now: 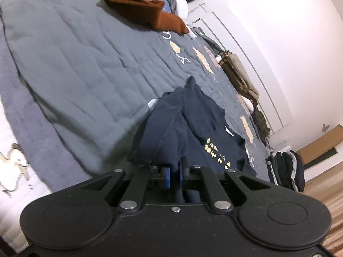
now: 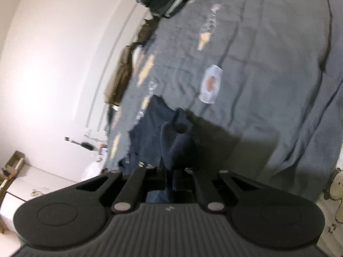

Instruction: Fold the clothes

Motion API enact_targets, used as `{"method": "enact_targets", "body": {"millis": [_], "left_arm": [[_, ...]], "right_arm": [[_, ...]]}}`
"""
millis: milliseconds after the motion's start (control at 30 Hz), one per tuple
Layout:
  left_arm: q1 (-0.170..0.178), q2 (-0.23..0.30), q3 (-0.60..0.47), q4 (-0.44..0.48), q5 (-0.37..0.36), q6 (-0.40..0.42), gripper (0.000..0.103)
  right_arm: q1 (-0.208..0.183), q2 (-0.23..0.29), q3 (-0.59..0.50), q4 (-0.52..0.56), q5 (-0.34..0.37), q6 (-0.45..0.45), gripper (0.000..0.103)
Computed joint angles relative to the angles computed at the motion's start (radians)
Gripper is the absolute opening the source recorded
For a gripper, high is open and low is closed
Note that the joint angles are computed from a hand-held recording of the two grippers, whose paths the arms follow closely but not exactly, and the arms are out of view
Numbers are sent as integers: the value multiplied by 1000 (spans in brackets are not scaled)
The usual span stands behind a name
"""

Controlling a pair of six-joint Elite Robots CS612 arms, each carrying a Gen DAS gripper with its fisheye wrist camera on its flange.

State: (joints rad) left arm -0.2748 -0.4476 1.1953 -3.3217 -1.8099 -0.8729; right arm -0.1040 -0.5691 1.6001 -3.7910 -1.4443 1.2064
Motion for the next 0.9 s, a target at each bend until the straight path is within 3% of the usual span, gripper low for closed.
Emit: {"method": "enact_targets", "body": {"millis": [100,200,267,300,333,400,433,500,533,600,667,700,800,900], "left_arm": [[9,-14,9,80,-34,4,8],[9,-19,6,165,-38,48,10],[5,-16,0,192,-25,57,17],[2,-13,-3,197,-18,61,28],[1,-9,-9,201,-20,60,47],[-1,2,-24,201,-33,55,55],[-5,4,-26,196,-22,66,55],[-12,10,-32,186,-2,88,55],[-16,12,-34,181,8,98,54],[-19,15,-33,170,23,98,49],[-22,8,-24,166,49,101,33],[-21,5,-18,162,57,97,20],[-20,-2,-3,121,66,90,14],[-23,-7,10,67,71,111,14]], "right_arm": [[-1,-16,23,5,15,2,4],[-3,-43,43,100,37,-73,4],[-4,-44,44,145,45,-78,7],[-3,-45,44,166,43,-76,8],[-3,-44,43,181,42,-73,8],[-1,-38,38,194,46,-63,18],[0,-33,33,194,57,-64,24],[-1,-22,20,193,92,-64,47],[0,-17,13,195,107,-64,50],[2,-8,0,203,133,-70,52],[8,-4,-8,212,140,-89,52],[11,-2,-10,205,135,-96,52],[15,2,-16,165,126,-107,52],[17,6,-24,127,124,-122,52]]}}
